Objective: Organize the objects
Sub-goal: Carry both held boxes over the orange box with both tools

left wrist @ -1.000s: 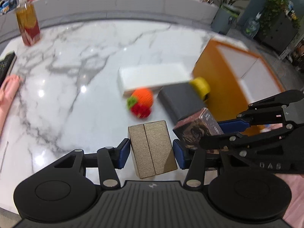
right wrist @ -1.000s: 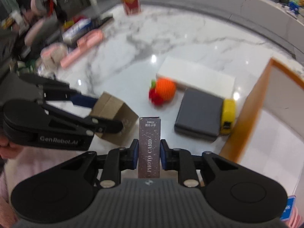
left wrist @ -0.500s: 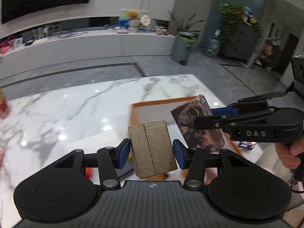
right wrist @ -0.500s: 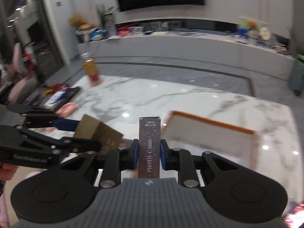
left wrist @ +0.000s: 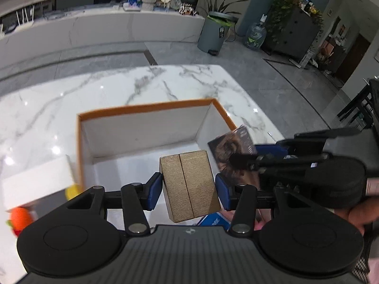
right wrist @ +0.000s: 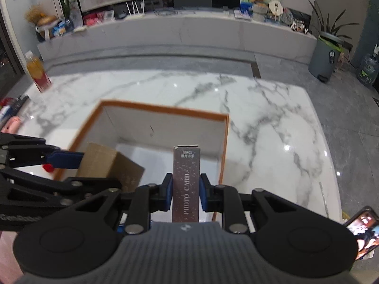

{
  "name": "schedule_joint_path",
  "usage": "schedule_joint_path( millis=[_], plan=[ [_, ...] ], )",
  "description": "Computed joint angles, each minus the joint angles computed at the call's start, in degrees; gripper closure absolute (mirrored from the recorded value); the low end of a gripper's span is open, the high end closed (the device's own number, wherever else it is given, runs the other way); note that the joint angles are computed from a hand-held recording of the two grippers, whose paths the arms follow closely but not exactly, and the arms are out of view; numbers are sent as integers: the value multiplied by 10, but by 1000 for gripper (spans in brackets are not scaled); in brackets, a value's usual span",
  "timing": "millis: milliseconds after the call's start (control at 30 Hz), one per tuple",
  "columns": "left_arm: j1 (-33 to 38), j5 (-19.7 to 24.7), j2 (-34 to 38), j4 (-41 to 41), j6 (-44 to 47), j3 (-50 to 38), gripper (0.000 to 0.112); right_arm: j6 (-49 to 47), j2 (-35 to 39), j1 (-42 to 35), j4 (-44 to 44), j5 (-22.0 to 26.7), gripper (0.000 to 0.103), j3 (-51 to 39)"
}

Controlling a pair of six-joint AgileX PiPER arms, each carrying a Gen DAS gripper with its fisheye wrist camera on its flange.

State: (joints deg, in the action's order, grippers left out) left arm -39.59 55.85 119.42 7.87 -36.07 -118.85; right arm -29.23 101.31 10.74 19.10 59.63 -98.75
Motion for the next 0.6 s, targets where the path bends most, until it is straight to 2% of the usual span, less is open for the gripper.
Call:
schedule_joint_path(
  millis=[100,200,333,467,600],
  plan=[
    [10,2,22,-12,-2,-9,56,12,24,4,-22,-5,79,-5],
    [20,1,33,-26,-6,-9,56,16,39,3,-29,15,79,-18],
    [24,-28,18,-30,-33,33,56,28,33,22,-70,24,79,-18],
    [41,-71,12,-70,-47,71,56,55,43,41,-113,56,79,-46],
    [49,-90,10,-88,-54,91,56,72,64,59,-146,89,79,-83]
  ],
)
